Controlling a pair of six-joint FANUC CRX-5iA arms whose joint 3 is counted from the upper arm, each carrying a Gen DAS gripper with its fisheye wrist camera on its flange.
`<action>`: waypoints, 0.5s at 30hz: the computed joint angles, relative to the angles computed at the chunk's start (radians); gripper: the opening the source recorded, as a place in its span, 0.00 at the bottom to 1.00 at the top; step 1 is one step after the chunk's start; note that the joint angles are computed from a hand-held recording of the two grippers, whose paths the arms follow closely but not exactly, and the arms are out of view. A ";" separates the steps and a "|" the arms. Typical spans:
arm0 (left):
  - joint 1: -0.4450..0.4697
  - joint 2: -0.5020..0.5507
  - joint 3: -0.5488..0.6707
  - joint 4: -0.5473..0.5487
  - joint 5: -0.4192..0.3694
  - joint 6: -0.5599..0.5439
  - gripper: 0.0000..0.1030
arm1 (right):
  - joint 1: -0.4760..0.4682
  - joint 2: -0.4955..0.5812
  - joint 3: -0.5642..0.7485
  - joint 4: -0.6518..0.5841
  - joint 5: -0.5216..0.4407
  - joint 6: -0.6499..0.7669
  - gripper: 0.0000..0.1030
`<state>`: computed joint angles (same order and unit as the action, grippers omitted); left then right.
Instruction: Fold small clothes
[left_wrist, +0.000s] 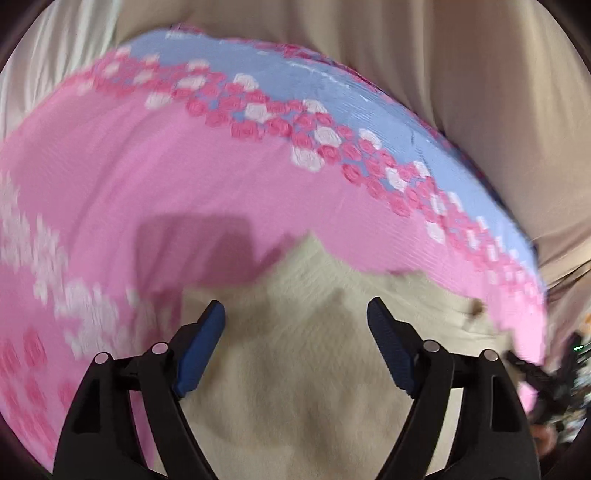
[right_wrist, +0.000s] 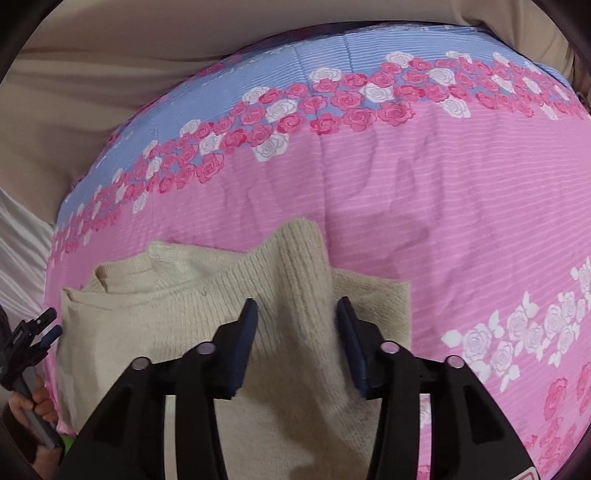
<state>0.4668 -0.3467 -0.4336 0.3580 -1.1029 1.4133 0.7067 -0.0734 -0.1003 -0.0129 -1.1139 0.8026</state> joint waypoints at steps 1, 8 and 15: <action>-0.019 0.022 0.016 -0.027 0.010 -0.003 0.73 | 0.002 0.008 0.005 0.004 -0.002 0.004 0.39; 0.173 -0.112 -0.107 0.296 -0.116 -0.230 0.09 | 0.046 -0.246 -0.059 -0.075 0.101 0.099 0.12; 0.518 -0.271 -0.072 0.460 -0.461 -0.330 0.09 | 0.045 -0.402 -0.030 -0.133 0.112 0.195 0.13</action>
<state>0.9847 -0.6179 -0.5055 0.8180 -1.5637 1.0833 0.7515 -0.4755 -0.1299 -0.1455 -1.0018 0.9977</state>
